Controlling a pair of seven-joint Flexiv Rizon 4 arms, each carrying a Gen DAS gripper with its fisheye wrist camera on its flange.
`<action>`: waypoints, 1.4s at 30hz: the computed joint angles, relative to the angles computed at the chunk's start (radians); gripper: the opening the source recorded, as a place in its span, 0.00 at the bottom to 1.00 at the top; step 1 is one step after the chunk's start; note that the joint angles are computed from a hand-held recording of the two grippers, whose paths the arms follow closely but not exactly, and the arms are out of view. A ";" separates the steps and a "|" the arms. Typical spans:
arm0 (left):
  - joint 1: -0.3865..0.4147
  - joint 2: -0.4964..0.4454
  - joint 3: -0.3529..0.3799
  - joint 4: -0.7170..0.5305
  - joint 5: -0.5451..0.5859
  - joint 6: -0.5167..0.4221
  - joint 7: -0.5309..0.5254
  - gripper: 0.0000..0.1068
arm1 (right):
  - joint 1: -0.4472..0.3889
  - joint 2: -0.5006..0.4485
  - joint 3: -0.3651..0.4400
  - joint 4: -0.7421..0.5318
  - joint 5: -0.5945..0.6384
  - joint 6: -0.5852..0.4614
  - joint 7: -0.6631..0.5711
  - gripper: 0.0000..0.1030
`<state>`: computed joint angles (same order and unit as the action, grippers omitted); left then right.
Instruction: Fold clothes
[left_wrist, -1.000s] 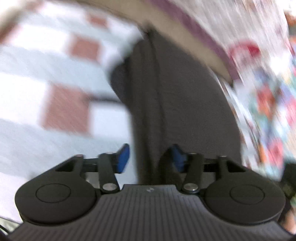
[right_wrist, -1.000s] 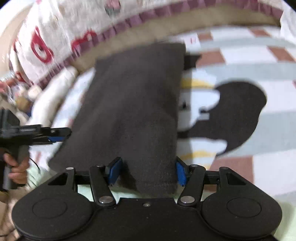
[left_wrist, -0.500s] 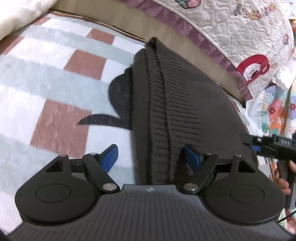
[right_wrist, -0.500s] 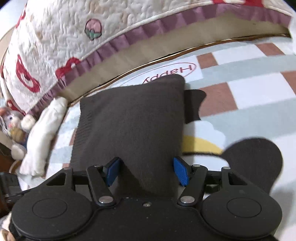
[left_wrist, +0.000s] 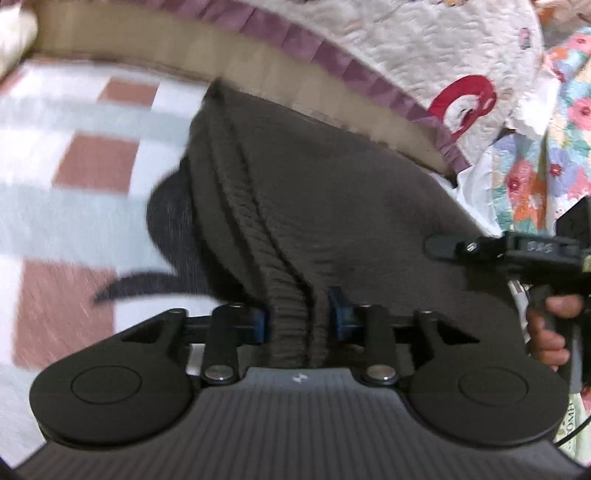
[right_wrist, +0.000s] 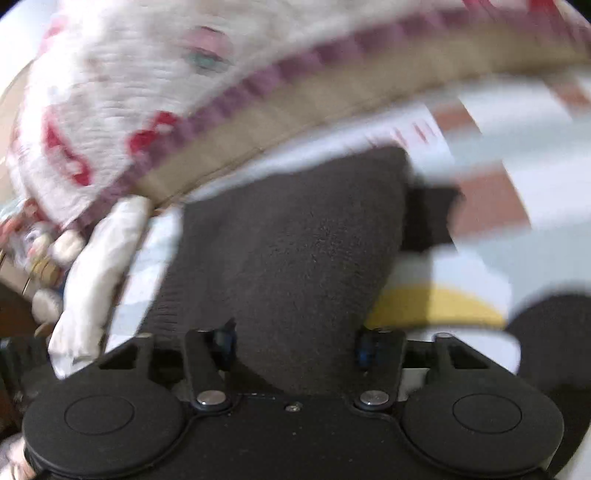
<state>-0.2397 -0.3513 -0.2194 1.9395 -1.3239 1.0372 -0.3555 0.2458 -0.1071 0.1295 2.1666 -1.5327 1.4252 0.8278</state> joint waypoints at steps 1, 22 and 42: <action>0.007 0.010 0.000 0.002 -0.013 -0.013 0.006 0.25 | 0.009 0.014 0.009 -0.007 0.016 -0.014 -0.033 0.54; 0.015 0.040 0.002 0.010 0.082 0.018 -0.017 0.22 | 0.114 0.037 0.071 0.003 0.249 -0.262 -0.195 0.52; 0.078 0.224 0.161 -0.015 0.208 0.095 -0.087 0.21 | 0.274 -0.168 -0.002 -0.499 0.123 -0.245 -0.540 0.49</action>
<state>-0.1613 -0.1271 -0.0582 1.9248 -1.1155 1.1318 -0.4423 0.5194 -0.2751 0.1277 1.6673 -1.4097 1.1799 0.2881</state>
